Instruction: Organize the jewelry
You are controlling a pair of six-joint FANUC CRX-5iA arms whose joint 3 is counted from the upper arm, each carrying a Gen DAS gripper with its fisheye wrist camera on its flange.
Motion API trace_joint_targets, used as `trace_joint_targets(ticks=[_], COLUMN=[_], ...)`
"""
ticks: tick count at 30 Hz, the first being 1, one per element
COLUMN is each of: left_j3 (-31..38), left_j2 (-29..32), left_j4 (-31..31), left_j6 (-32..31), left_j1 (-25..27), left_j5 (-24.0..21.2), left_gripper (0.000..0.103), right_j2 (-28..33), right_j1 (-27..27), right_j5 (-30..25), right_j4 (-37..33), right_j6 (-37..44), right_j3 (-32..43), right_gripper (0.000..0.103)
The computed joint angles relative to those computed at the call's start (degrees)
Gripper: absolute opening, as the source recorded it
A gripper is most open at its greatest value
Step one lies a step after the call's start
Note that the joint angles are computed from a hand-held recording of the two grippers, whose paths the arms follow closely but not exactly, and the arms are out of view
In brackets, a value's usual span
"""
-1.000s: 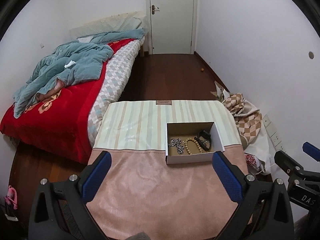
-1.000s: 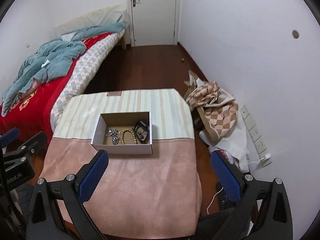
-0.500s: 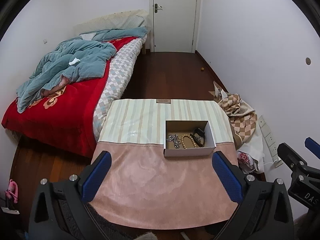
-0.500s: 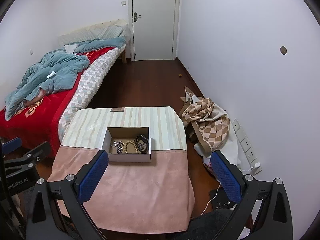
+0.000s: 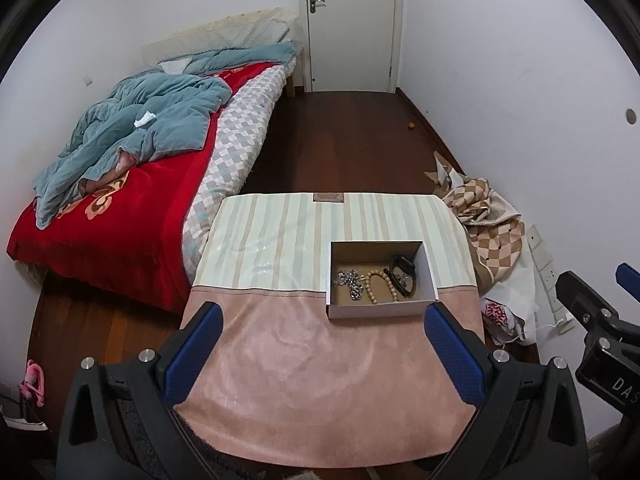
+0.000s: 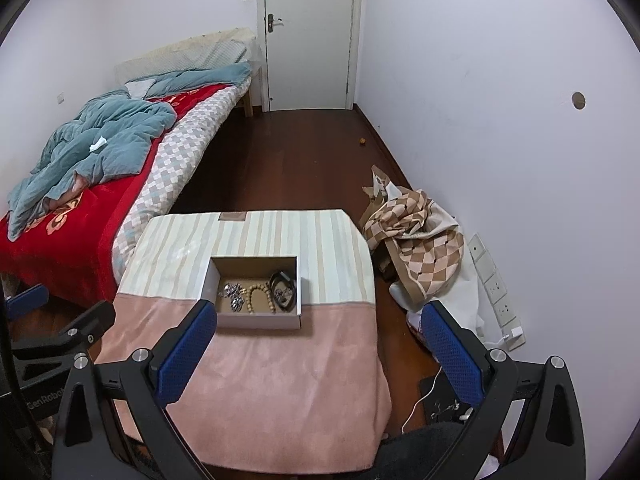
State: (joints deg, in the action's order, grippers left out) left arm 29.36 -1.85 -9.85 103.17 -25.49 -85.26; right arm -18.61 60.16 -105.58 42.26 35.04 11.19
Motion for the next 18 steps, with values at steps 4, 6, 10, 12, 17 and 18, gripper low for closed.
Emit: trace_joint_targets(ticks=[4,6,10,12,17,18], left_j3=[0.8,0.9,1.5,1.5,1.7,1.6], left_j2=[2.4,3.1,4.6,5.2,6.4,6.5], left_j4=[0.7,0.8,-0.1,-0.3,-0.4,-0.5], left_j6=[0.0,-0.1,0.0,0.0,-0.4,-0.4], left_j1=[0.7,0.9,0.7,0.7,0.8,0.8], left_j5=[-0.2,-0.2,-0.4,-0.6,-1.2,-1.2], left_gripper=[0.103,0.103,0.103,0.103,0.103,0.103], right_j2=[1.4,2.0,3.2,3.6,4.3,4.4], right_j1=[-5.1,-7.3,-11.7,-13.0,-15.6,-15.9], right_j5=[2.8,4.0,6.5,7.3,8.3,8.4], right_j4=[-2.8,-4.4,-8.3,-9.1,-11.3,-11.5], right_j6=[1.7,2.6,4.3,4.8,5.9,6.1], right_j3=[-0.1,-0.2,-0.7,-1.3,-2.1,-2.2], right_gripper=[0.103,0.103,0.103,0.103,0.103,0.103])
